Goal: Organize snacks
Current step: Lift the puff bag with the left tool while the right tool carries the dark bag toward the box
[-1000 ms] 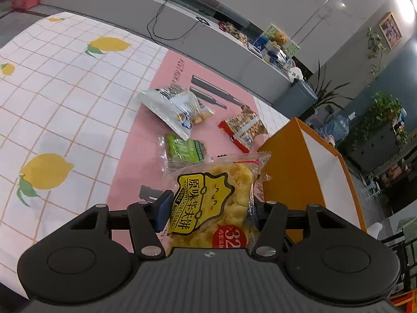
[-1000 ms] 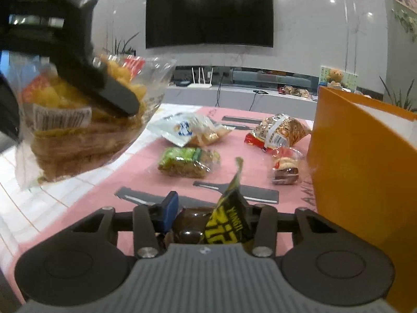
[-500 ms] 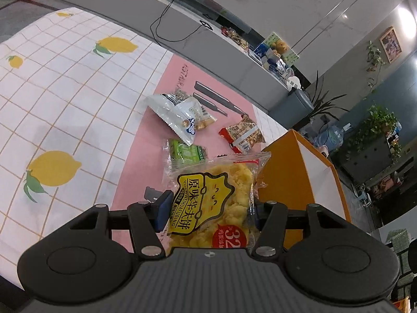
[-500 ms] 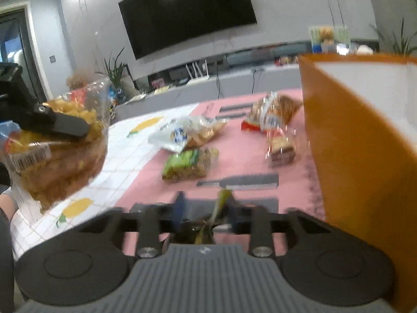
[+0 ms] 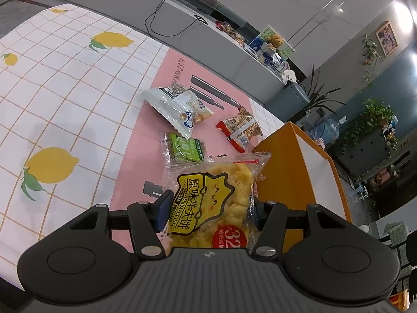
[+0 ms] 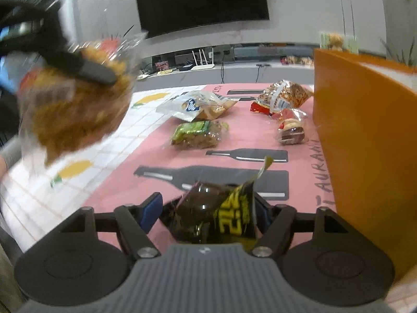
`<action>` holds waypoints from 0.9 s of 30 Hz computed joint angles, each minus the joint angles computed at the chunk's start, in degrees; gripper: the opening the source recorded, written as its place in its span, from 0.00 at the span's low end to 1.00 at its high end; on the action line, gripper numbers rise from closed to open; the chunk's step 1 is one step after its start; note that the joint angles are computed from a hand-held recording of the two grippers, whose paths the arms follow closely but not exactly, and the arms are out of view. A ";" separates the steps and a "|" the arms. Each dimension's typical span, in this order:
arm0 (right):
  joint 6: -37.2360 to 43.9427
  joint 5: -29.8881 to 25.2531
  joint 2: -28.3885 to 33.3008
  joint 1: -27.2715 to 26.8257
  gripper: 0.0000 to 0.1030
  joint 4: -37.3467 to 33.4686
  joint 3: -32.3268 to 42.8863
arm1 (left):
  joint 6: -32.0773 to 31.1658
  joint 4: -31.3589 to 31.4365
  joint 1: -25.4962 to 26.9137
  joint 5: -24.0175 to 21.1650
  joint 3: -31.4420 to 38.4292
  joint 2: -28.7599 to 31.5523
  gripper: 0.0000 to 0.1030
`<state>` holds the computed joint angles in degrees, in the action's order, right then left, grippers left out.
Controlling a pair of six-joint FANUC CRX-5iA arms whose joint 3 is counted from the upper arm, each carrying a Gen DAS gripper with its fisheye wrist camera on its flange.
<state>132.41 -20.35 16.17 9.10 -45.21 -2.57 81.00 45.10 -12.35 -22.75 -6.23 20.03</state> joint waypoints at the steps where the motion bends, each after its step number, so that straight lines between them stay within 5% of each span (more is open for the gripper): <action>1: 0.16 2.59 -0.43 1.10 0.62 1.62 -1.38 | 0.13 -0.09 0.00 -0.11 0.04 0.02 0.63; 2: -0.59 5.58 -0.82 2.35 0.48 3.93 -2.89 | 0.49 -0.35 0.07 -0.35 0.28 0.13 0.63; 4: -0.40 10.69 -1.25 3.79 0.48 5.12 -5.02 | 0.57 -0.25 0.19 -0.49 0.43 0.30 0.63; 9: 10.78 8.66 -1.63 0.89 0.45 -6.36 -3.87 | -0.14 0.48 0.22 -0.24 0.16 0.30 0.63; 18: 23.41 1.28 -5.30 -4.92 0.42 -21.01 -2.44 | -6.76 6.49 -1.04 2.00 -2.04 -1.92 0.62; 21: 29.89 -2.02 -7.53 -8.57 0.42 -27.72 -2.15 | -4.75 3.44 -1.07 0.72 -0.30 -2.13 0.62; 27: 26.40 -10.65 -10.94 -16.79 0.42 -28.77 0.72 | -7.45 3.74 -2.86 -0.13 2.81 -1.90 0.62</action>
